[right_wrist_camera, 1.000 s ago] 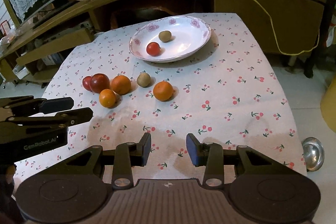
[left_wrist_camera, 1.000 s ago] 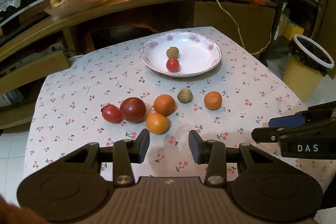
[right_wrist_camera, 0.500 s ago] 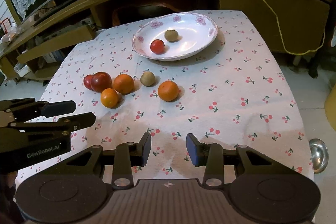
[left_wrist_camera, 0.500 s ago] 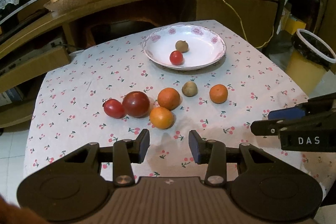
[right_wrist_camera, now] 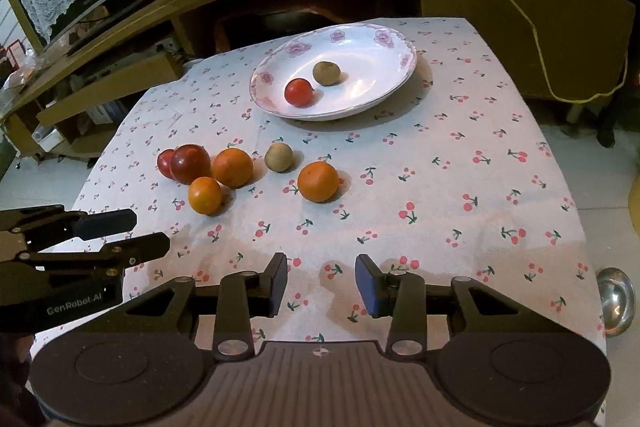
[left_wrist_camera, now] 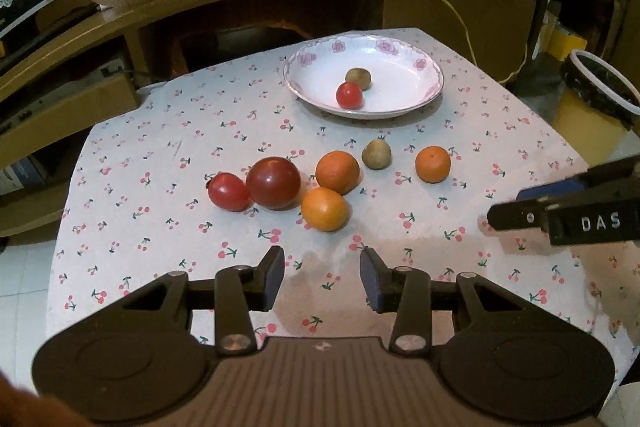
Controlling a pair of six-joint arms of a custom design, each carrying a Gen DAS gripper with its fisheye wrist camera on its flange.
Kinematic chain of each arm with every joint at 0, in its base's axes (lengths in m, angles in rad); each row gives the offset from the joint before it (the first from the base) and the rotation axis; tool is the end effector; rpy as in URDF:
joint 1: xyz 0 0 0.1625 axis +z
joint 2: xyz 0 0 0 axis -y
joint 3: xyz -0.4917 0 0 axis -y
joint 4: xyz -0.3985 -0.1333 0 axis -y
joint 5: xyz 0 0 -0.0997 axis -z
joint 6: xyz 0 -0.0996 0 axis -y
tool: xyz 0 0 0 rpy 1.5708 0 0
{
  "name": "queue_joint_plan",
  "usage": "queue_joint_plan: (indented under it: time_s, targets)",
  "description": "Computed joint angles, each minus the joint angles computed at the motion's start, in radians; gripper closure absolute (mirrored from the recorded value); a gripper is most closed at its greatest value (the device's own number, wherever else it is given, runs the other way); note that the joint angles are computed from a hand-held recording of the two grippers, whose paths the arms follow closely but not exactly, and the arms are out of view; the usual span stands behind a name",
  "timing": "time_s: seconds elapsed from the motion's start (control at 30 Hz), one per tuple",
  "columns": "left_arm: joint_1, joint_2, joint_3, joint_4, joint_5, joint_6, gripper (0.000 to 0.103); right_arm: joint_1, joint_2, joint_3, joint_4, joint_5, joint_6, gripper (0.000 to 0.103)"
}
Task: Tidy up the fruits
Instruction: 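Move both grippers toward the oranges beside the apple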
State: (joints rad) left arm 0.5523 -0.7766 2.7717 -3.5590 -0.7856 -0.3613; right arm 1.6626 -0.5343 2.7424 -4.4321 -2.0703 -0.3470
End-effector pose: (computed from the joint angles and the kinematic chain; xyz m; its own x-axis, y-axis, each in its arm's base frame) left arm -0.1365 -0.3234 0.0728 -0.6441 0.3802 -0.6637 0.6666 0.7045 -0.2435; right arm 0.1144 -0.3092 0.0838 -0.8224 -0.0720 0.5644 -0.3748 0.8149 -0.4422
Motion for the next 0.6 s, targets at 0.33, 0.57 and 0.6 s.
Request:
queue_joint_plan:
  time_s: [0.33, 0.57, 0.6]
  targets:
    - [0.048, 0.029, -0.044, -0.048, -0.032, 0.088, 0.056, -0.003, -0.074, -0.057, 0.129, 0.031, -0.147, 0.06]
    - [0.081, 0.035, -0.085, -0.05, -0.055, 0.138, 0.056, -0.026, -0.104, -0.112, 0.242, 0.034, -0.187, 0.06]
    - [0.083, 0.037, -0.089, -0.048, -0.056, 0.141, 0.056, -0.028, -0.107, -0.119, 0.254, 0.039, -0.196, 0.06]
